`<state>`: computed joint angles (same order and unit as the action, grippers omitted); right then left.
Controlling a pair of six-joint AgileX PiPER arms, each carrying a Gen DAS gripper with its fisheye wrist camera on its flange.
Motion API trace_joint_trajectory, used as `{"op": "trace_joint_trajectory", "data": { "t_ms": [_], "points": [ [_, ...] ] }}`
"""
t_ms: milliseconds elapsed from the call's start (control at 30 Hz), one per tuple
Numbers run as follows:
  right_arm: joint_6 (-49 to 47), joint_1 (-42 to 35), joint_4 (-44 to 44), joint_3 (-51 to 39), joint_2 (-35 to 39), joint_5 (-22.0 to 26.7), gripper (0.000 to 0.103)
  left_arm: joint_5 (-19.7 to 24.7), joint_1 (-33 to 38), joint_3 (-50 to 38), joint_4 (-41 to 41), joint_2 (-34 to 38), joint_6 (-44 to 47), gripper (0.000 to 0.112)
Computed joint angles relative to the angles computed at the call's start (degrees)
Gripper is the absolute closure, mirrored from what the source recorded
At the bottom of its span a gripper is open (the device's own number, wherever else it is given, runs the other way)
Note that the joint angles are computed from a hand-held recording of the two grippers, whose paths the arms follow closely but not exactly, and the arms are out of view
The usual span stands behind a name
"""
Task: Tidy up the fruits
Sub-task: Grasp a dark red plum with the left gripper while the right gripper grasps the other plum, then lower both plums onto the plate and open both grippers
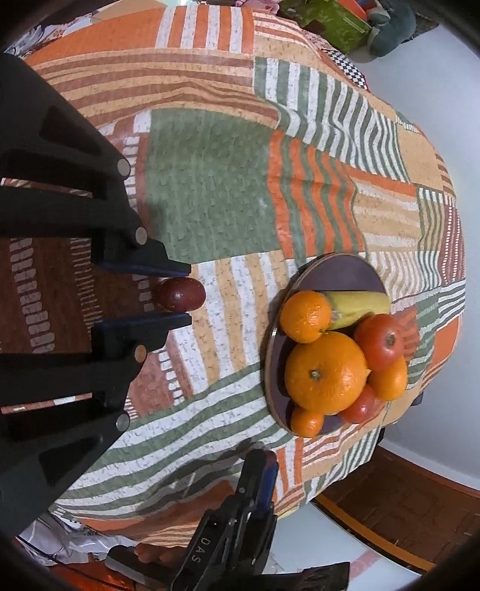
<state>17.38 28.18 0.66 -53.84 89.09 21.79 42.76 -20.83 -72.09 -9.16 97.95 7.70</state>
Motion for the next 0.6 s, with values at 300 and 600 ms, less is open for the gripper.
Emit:
{"op": "trace_joint_trajectory", "data": {
  "t_ms": [300, 600],
  "points": [
    [1.4, -1.3, -2.5, -2.2, -0.7, -0.1, 0.08, 0.9, 0.5, -8.5, 1.2, 2.6, -1.0, 0.093],
    [1.7, -3.3, -4.9, -5.4, 1.0, -0.5, 0.08, 1.5, -0.3, -17.1, 1.9, 7.2, -1.6, 0.093]
  ]
}}
